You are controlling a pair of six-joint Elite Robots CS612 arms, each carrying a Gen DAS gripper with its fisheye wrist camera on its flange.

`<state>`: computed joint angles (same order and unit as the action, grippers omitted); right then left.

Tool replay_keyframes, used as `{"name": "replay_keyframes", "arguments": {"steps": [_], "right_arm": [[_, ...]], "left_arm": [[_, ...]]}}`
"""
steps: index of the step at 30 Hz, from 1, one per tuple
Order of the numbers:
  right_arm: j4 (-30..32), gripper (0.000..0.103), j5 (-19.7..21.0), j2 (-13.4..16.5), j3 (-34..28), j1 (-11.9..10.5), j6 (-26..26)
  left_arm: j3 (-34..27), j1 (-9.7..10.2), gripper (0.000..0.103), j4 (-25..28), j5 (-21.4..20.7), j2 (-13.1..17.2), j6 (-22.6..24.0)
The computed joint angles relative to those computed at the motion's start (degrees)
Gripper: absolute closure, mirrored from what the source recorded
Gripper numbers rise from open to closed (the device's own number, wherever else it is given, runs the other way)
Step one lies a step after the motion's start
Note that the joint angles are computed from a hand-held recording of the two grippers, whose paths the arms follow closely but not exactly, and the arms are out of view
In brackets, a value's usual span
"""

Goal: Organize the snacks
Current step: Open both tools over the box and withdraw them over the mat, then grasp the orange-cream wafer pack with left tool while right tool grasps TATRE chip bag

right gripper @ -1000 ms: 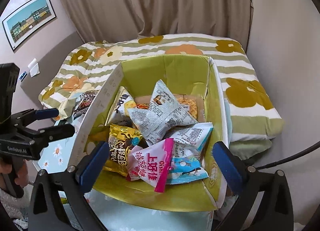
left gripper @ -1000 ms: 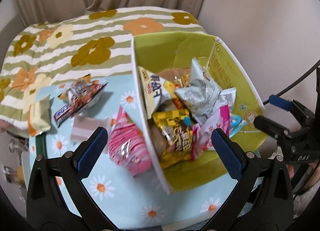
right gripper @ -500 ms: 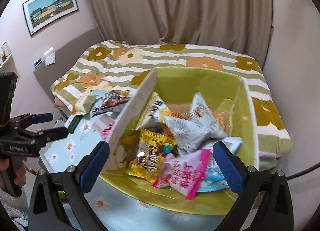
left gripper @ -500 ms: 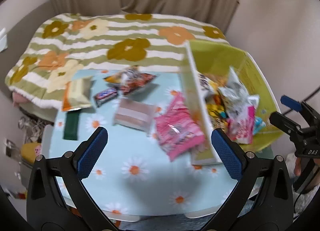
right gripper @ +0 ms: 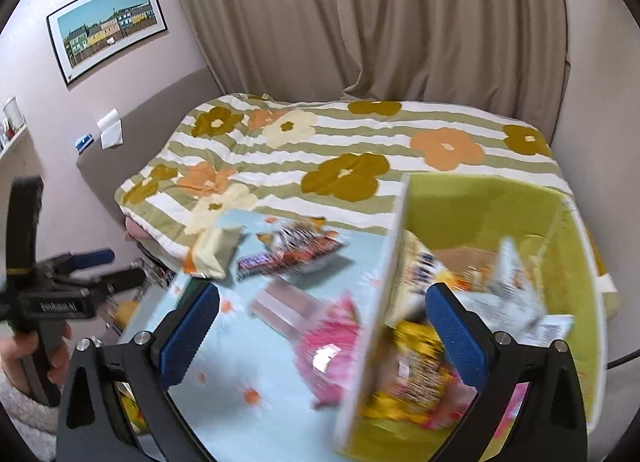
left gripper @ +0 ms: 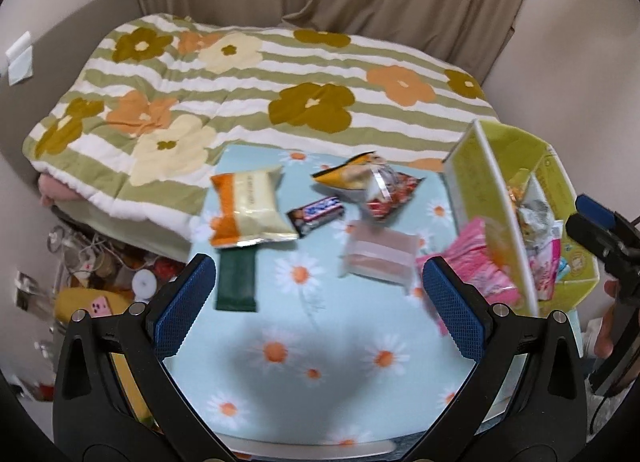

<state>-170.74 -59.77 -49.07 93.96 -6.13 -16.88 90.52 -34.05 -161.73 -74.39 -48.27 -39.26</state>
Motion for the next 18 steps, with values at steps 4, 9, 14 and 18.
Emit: {"name": "replay_keyframes", "arguments": {"steps": [4, 9, 14, 18], "right_arm": [[1.9, 0.0, -2.0, 2.1, -3.8, 2.6, 3.0], [5.0, 0.0, -6.2, 5.1, -8.8, 5.6, 4.5], [9.8, 0.0, -9.7, 8.2, -14.0, 7.5, 3.0], [14.8, 0.0, -10.9, 10.6, -18.1, 8.2, 1.4]], "left_arm": [[-0.6, 2.95, 0.0, -0.1, -3.5, 1.1, 1.4], [-2.9, 6.22, 0.0, 0.2, -8.4, 3.9, 1.9], [-6.6, 8.8, 0.0, 1.5, -13.6, 7.4, 3.0], [-9.8, 9.9, 0.0, 4.0, -16.3, 10.0, 3.3]]}}
